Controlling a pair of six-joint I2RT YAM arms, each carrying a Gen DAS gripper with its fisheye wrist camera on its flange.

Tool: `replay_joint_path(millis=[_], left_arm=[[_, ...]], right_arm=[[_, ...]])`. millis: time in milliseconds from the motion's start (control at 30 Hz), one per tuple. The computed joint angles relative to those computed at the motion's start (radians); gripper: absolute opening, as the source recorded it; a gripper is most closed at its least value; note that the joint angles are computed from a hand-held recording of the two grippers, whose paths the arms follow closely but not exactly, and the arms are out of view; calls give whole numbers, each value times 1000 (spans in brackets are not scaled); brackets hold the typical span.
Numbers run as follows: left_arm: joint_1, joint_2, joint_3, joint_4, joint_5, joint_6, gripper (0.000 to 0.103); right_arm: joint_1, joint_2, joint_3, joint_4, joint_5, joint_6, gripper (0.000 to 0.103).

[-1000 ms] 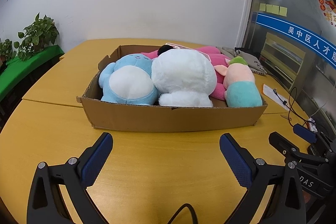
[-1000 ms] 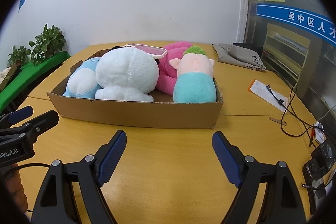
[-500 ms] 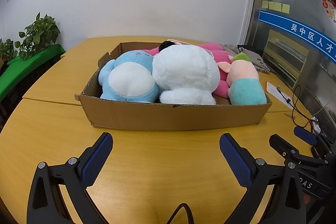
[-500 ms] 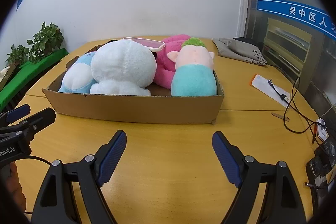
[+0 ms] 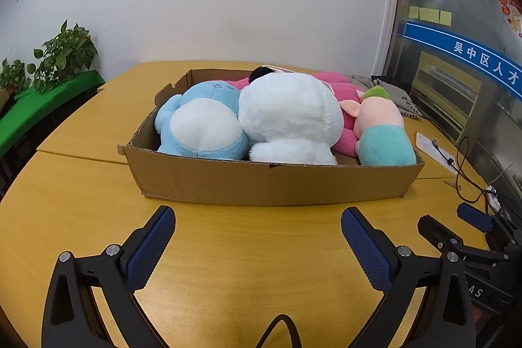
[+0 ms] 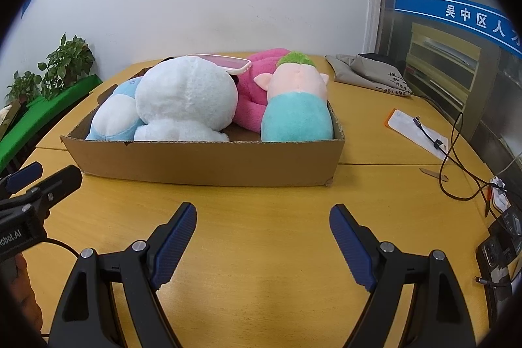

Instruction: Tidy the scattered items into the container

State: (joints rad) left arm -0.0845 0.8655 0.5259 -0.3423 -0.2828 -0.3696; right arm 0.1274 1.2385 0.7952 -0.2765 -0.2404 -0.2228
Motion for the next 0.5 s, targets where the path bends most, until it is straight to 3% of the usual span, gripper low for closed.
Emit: replay_joint_path(millis=[133,267,500], left_arm=[[15,-1,-4,-31,68,20,103],[-76,-8,-2,-69,-32,6,103],[-93,-9,-9,-90,-65,-27,103]], right_arm=[[4,0,-11,-1,0,3,84],[22,-17,-28,7,14,2,84],[45,-26,-41,23,31,7,84]])
